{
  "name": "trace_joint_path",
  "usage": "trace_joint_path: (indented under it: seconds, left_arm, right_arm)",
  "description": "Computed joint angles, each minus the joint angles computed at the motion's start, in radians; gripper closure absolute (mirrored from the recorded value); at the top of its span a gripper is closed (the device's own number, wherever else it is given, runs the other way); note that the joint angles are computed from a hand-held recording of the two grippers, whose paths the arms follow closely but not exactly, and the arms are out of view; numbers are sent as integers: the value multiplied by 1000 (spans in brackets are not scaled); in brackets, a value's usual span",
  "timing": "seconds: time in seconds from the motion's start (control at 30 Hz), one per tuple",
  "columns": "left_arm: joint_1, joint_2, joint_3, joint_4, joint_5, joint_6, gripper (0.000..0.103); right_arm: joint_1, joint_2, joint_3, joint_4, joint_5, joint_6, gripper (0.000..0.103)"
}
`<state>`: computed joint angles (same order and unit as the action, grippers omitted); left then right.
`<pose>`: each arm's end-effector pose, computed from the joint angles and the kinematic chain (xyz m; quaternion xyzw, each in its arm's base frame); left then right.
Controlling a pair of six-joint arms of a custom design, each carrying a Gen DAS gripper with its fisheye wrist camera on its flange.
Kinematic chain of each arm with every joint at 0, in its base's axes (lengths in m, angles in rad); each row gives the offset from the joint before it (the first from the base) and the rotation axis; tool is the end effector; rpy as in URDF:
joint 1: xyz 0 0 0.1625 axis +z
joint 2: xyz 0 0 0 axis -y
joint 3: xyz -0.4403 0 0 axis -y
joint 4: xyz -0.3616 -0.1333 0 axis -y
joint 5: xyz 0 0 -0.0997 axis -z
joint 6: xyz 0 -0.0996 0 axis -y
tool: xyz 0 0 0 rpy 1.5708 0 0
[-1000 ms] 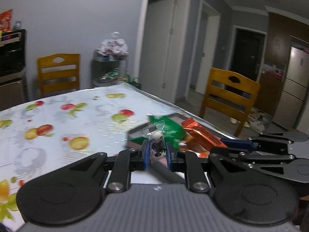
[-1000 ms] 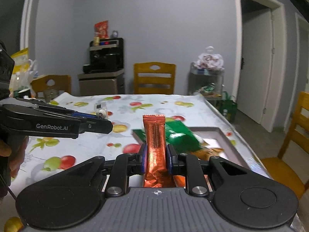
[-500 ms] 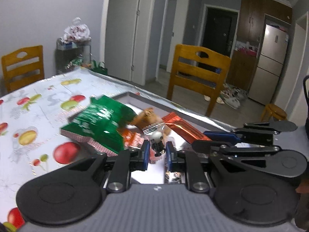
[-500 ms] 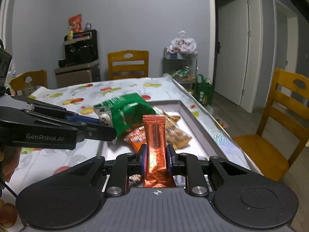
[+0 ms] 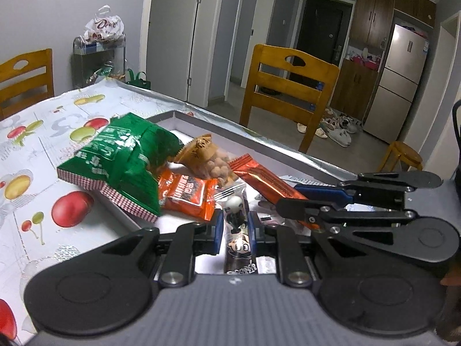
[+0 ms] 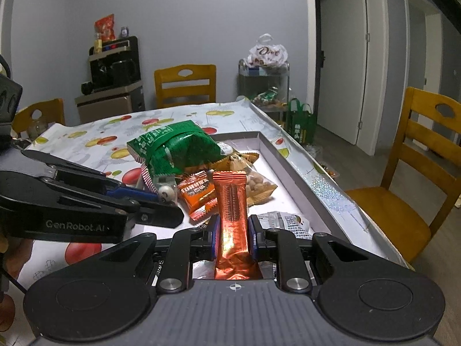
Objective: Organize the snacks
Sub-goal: 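Open both tools to drop the orange bar and white candy into the box, then withdraw both open tools from the box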
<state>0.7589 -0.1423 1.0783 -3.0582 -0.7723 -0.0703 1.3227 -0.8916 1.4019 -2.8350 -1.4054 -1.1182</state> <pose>-0.4191 -0.6795 -0.0732 0.2226 0.8647 -0.3865 0.2312 -0.0346 -0.7464 0.3251 0.4181 -0.8275 0.3330 0.1720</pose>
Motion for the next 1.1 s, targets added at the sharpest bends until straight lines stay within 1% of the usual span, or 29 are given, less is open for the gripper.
trace_joint_path:
  seconds: [0.13,0.17,0.23,0.3,0.37,0.4,0.43,0.47,0.5,0.53,0.57,0.6,0.63,0.67,0.7,0.73,0.8,0.9,1.03,1.1]
  left_arm:
    - [3,8,-17,17,4,-15,88]
    - [4,7,-16,16,2,-16,85]
    - [3,3,-10,16,2,-19,82]
    - [-2,3,-6,9,20,-14,77]
    - [-8,-5,14,-8,38,-13,69]
    - [-11,-9,25,-19,46,-13,66]
    - [-15,-14,39,-32,56,-13,60]
    - [-19,-19,53,-50,68,-10,52]
    - [-25,-25,71,-73,83,-4,47]
    - [-30,-32,89,-97,93,3,38]
    - [-35,-40,112,-123,100,11,28]
    - [-40,-49,134,-148,109,22,23]
    - [-46,-59,159,-172,118,31,15]
    - [-51,-69,185,-197,121,43,11]
    - [-56,-82,215,-228,120,57,10]
    - [-61,-97,245,-242,121,59,9]
    - [-72,-125,294,-227,141,37,6]
    - [-88,-156,361,-219,167,22,6]
    - [-98,-182,436,-221,162,15,1]
    - [-97,-190,461,-209,160,-8,1]
  right_arm:
    - [1,-1,-7,17,1,4,80]
    - [1,-1,-9,26,2,5,80]
    - [-1,-5,-11,43,10,7,74]
    - [-2,-10,0,26,18,5,74]
    - [-3,-18,12,15,28,13,71]
    - [-3,-24,20,9,32,19,67]
    - [-4,-31,27,3,38,25,59]
    - [-5,-39,39,-9,45,31,55]
    - [-7,-50,55,-25,53,38,48]
    - [-9,-58,67,-36,59,46,40]
    - [-11,-68,78,-46,64,55,36]
    - [-14,-79,96,-59,69,64,27]
    - [-15,-87,110,-73,70,75,14]
    - [-16,-97,130,-93,70,90,8]
    - [-18,-105,146,-110,73,104,0]
    - [-20,-115,165,-120,75,117,0]
    - [-19,-131,197,-133,65,130,0]
    - [-23,-156,261,-167,54,136,0]
    - [-21,-171,315,-180,1,143,0]
    - [-17,-164,326,-198,-34,163,0]
